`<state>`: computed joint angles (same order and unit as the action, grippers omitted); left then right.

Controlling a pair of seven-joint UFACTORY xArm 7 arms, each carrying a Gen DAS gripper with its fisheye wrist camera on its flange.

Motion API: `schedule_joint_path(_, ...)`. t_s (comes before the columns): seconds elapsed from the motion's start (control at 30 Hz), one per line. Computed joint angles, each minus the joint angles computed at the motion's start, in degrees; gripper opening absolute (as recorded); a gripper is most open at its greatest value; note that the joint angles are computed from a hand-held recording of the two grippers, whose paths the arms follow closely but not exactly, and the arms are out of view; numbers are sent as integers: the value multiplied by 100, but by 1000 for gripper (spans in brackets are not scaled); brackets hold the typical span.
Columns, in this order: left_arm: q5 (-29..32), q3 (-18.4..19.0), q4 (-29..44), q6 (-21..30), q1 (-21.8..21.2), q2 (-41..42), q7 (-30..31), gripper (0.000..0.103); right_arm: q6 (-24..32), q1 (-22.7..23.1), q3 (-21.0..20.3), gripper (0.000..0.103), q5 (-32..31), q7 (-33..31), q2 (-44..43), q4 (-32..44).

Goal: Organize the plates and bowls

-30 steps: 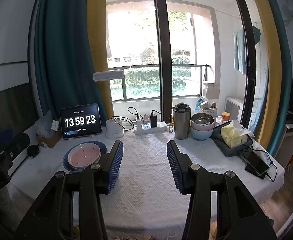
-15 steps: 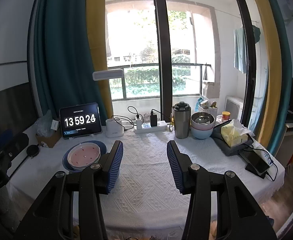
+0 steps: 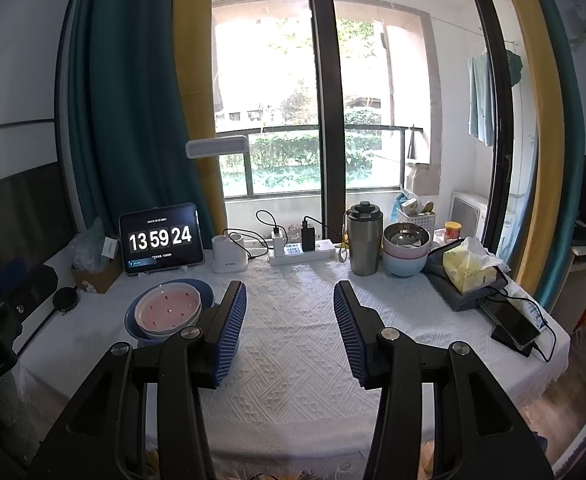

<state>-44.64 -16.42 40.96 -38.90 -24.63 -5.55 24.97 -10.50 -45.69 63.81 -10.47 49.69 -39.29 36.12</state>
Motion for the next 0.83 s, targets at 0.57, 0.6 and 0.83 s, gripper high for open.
schedule_joint_path(0.57,-70,-20,-38,-50,-79,13,27,91,-6,-3,31,48,13,3,-5,-23)
schedule_joint_path(0.6,-64,-18,-39,-52,-78,13,21,91,-14,-18,32,48,7,-3,11,-10)
schedule_joint_path(0.83,71,-20,-91,-93,-112,-9,-57,91,7,5,23,48,11,-3,9,-16)
